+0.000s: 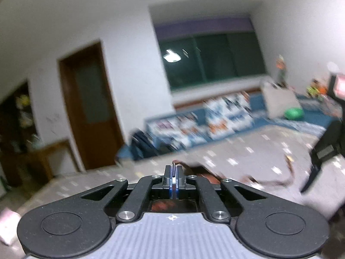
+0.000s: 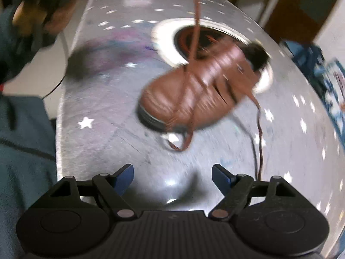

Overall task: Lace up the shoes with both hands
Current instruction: 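Grasp the shoe flap with the right gripper while the left gripper holds the lace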

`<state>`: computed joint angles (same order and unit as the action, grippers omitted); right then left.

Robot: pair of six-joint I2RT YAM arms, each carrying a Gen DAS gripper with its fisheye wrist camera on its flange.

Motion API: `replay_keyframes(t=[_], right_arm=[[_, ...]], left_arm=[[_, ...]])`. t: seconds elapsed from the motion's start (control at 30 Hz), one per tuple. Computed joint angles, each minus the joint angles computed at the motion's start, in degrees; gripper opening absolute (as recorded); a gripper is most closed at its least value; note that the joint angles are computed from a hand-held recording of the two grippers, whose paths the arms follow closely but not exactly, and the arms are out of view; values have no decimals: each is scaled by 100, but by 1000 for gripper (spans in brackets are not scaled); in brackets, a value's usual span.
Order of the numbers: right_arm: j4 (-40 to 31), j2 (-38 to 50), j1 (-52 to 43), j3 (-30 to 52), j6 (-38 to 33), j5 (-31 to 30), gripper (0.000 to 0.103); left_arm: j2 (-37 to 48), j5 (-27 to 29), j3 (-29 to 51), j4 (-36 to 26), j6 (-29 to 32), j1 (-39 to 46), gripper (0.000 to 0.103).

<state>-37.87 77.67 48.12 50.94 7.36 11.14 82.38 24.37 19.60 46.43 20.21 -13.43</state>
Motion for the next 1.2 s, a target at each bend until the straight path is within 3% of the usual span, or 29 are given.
replay_keyframes(t=[0.2, 0.3, 0.47, 0.6, 0.77, 0.9, 1.03, 1.2], right_arm=[[1069, -1066, -115, -948, 1097, 470, 79], [1974, -1244, -166, -1285, 1405, 600, 68], [3503, -695, -208, -1505, 1647, 294, 44], [4182, 233, -273, -1340, 1699, 76, 33], [4184, 391, -190, -1409, 1875, 433, 3], [3668, -126, 87, -1643, 1990, 1032, 3], [2606, -837, 419, -1803, 2535, 1811, 3], [1784, -1326, 567, -2008, 3082, 2115, 3]], left_arm=[[356, 74, 104, -490, 395, -288, 3], [282, 210, 221, -837, 429, -95, 3], [341, 255, 244, -911, 325, 26, 3], [300, 369, 75, -663, 375, 150, 3], [349, 637, 168, -619, 250, 282, 3], [449, 850, 334, -844, 186, 296, 3], [671, 834, 450, -965, 321, 151, 3], [924, 738, 604, -1236, 547, -27, 3]])
